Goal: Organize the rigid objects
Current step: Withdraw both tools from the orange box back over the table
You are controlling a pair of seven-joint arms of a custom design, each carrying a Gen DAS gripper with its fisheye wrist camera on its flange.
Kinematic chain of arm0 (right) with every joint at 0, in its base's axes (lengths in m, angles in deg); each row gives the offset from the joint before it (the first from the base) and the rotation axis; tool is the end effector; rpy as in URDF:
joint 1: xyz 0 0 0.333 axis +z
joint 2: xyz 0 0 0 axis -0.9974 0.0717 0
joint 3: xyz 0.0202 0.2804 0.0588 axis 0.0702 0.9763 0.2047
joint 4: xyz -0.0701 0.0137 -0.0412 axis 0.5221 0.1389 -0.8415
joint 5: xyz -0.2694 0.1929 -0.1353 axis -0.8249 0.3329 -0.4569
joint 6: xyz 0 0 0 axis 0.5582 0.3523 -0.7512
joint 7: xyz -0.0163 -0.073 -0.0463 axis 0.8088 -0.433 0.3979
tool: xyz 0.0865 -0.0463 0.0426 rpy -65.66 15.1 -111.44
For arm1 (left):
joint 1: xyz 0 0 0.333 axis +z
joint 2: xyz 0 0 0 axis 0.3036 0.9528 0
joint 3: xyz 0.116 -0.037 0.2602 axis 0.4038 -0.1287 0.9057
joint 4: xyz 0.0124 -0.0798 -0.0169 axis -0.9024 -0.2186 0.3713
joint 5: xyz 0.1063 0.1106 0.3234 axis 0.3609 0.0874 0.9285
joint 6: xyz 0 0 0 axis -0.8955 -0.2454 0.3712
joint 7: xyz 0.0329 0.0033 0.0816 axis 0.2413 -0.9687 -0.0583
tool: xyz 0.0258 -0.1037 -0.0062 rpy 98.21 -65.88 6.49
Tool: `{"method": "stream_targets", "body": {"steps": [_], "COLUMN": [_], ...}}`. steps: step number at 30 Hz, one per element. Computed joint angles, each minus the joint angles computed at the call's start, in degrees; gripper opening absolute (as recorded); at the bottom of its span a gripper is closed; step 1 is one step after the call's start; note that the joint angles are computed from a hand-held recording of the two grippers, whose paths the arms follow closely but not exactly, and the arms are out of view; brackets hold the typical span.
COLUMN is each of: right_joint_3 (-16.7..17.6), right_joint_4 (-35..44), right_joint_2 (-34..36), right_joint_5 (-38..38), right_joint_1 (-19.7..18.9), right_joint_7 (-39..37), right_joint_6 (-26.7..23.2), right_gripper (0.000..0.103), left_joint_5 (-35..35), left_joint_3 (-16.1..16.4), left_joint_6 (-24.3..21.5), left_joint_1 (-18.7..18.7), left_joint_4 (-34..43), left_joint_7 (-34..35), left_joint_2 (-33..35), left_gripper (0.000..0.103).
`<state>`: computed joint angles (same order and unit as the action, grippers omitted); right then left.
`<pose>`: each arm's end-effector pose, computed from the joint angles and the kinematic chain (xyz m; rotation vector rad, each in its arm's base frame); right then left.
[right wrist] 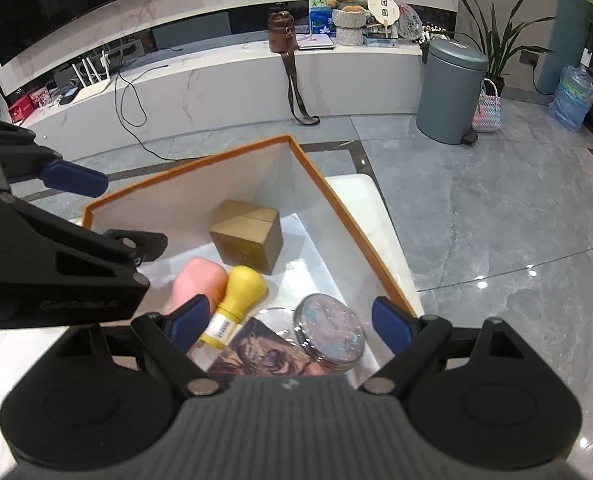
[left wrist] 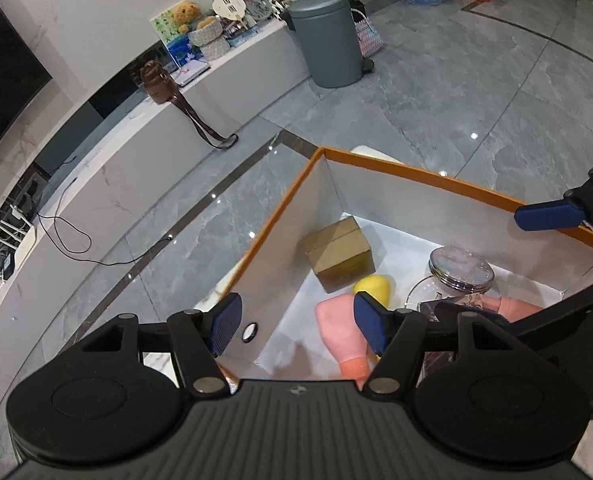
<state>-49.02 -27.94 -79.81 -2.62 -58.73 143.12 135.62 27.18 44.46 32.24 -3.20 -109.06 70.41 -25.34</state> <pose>0.4479 0.3457 0.5686 -1.9723 1.5825 -0.4397 0.4584 -0.3227 0.6081 -1.3703 2.1520 -0.3344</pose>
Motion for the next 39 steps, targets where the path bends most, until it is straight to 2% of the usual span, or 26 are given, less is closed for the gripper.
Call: {"method": "stream_targets", "body": {"steps": [10, 24, 39], "right_joint_3": [0.9, 1.7, 1.3], "right_joint_4": [3.4, 11.2, 17.0], "right_joint_2": [1.5, 7.1, 12.0], "right_joint_5": [-2.5, -3.3, -5.7], "right_joint_1": [1.6, 6.8, 12.6], "right_joint_7": [1.0, -0.7, -5.1], "right_joint_6": [-2.1, -1.8, -6.0], "right_gripper": [0.087, 0.087, 0.087], "left_joint_5": [-2.7, -6.1, -17.5], "left_joint_3": [-0.1, 0.3, 4.4], "left_joint_6": [3.8, 7.5, 17.3], "left_joint_1": [2.1, 7.6, 13.2], "left_joint_4": [-7.0, -19.1, -39.7], "left_joint_7": [-0.4, 1.9, -3.7], "left_joint_2": [-7.7, -21.6, -40.9], "left_gripper": [0.076, 0.076, 0.078]}}
